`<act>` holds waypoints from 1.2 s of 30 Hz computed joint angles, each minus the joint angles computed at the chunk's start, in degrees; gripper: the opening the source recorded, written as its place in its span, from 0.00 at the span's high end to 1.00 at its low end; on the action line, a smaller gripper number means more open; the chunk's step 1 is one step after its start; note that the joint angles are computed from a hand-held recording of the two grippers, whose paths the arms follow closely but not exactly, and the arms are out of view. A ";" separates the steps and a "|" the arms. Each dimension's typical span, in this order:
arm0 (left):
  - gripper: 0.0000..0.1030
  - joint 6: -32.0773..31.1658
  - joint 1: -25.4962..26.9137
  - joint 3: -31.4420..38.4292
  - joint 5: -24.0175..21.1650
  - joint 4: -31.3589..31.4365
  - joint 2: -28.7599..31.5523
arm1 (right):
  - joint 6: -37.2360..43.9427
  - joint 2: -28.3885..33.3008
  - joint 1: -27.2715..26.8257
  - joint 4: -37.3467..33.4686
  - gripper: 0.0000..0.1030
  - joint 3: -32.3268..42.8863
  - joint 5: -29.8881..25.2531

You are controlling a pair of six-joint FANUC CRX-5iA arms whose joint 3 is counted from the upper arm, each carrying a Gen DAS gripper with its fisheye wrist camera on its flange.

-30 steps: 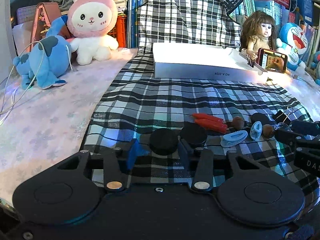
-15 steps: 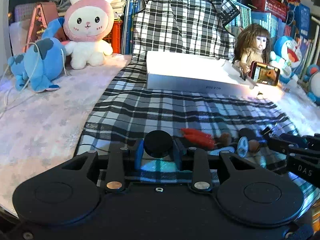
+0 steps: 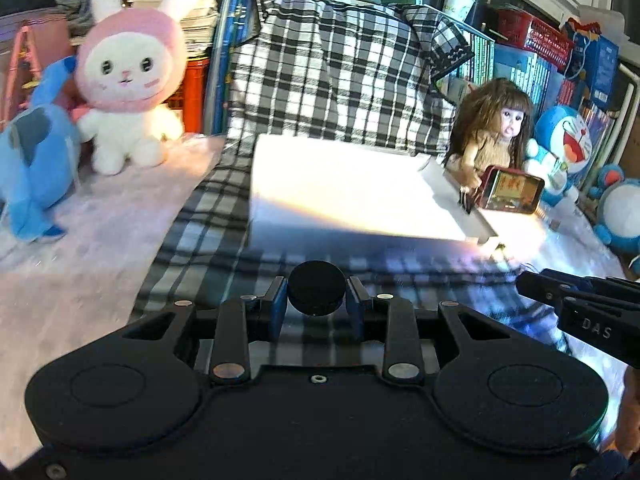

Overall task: Organize rigid objects
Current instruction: 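Carry the disc and dome into the white tray and open both tools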

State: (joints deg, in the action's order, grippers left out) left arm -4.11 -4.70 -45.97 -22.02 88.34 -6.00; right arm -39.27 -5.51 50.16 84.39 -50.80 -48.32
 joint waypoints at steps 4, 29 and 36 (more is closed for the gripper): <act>0.71 6.82 0.05 6.46 -1.06 -7.41 4.83 | 2.10 0.61 -6.31 1.21 0.67 2.28 5.08; 0.71 42.52 0.40 31.29 -2.20 -45.42 25.64 | 22.56 15.33 -18.50 -18.31 0.67 18.24 20.43; 0.71 41.73 -0.14 30.63 -0.18 -46.30 25.56 | 24.04 16.57 -18.10 -19.77 0.68 18.99 20.04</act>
